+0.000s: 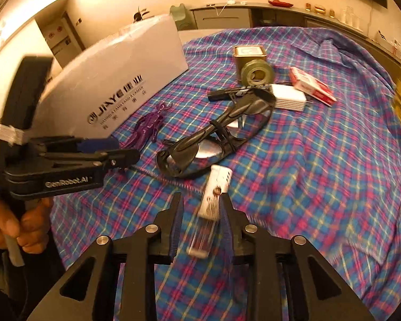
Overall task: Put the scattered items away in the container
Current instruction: 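Grasp the purple toy figure with the left gripper while the right gripper lifts the lighter, then carry the figure and lighter over the white box with both grippers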
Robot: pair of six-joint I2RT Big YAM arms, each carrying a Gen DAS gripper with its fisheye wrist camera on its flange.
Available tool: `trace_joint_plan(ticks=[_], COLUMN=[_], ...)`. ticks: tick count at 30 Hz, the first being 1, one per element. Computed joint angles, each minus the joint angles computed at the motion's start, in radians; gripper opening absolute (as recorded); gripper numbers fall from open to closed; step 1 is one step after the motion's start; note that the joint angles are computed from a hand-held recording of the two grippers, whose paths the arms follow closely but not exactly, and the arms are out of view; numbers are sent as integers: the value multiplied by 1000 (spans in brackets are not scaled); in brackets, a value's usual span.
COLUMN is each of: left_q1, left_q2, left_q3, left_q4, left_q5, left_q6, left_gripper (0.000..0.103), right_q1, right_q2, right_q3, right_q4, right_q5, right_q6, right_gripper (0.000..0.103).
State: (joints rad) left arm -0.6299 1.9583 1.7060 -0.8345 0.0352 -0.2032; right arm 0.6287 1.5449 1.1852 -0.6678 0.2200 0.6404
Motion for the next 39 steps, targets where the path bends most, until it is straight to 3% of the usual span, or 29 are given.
trace_joint_plan(ticks=[3,5,13,17,29,39], left_q1=[-10,-20,0,3,-9,-5], left_q2=[16,14,-48,-92,-219,-344], left_q3=[2,-2,-58,-94,-198,-292], left_q4=[32,43,57,68,94,140], left_q5=[-50,-78,-41,-15,32,55], left_q6=[28,58,38,42,50,41], left_gripper=[52,28,28,28,28,28], right_q1=[16,21,0,12,85,152], right_q2=[20,2,-84,-83,-109,-120], right_q3=[14,-9,-129,-133,-130,-40], right_q4=[-27,-4,171,196,171,66], right_q5=[53,43,-72,-76,-23,67], right_q6=[-29,-24,102,139,249,250], right_gripper=[21,20,20,20,21,21])
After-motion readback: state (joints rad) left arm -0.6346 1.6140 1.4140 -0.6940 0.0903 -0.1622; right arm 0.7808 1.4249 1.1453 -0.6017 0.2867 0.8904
